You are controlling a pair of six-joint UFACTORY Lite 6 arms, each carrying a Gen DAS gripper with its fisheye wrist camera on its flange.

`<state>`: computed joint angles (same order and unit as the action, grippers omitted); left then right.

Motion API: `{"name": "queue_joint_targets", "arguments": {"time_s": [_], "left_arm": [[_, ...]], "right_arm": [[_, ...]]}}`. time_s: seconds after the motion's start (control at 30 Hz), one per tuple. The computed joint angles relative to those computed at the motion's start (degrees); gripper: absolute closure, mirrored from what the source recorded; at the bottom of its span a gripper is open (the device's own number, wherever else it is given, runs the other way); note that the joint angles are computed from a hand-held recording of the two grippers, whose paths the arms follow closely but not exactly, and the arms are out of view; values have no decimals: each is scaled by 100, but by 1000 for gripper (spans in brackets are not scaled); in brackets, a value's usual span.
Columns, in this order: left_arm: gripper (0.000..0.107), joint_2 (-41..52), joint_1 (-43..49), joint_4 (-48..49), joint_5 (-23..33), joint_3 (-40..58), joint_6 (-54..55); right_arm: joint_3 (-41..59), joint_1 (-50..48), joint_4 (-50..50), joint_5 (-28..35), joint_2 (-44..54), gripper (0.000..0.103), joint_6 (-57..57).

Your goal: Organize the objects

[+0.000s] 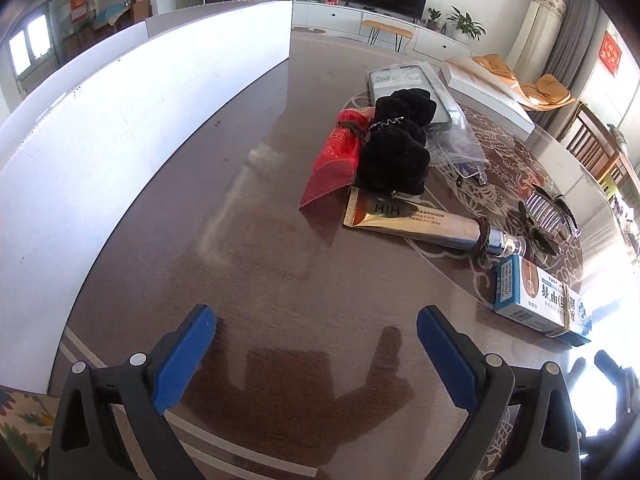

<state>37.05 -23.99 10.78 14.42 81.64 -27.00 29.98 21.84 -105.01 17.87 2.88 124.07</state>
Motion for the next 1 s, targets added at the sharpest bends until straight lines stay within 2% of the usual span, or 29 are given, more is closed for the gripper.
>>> {"name": "queue_joint_targets", "arguments": {"time_s": [0.13, 0.33, 0.57, 0.77, 1.0], "left_arm": [[4, 114, -1, 339, -40, 110, -351], [4, 510, -251, 2062, 326, 588, -1851], [4, 796, -206, 2115, 368, 1008, -1817], [4, 741, -226, 2632, 212, 855, -2331], [4, 745, -233, 2738, 186, 847, -2441]], "right_arm": [[353, -208, -798, -297, 397, 0, 837], [537, -210, -828, -284, 594, 0, 890], [526, -219, -797, -298, 568, 0, 849], [534, -216, -801, -295, 579, 0, 856], [539, -218, -807, -295, 584, 0, 862]]}}
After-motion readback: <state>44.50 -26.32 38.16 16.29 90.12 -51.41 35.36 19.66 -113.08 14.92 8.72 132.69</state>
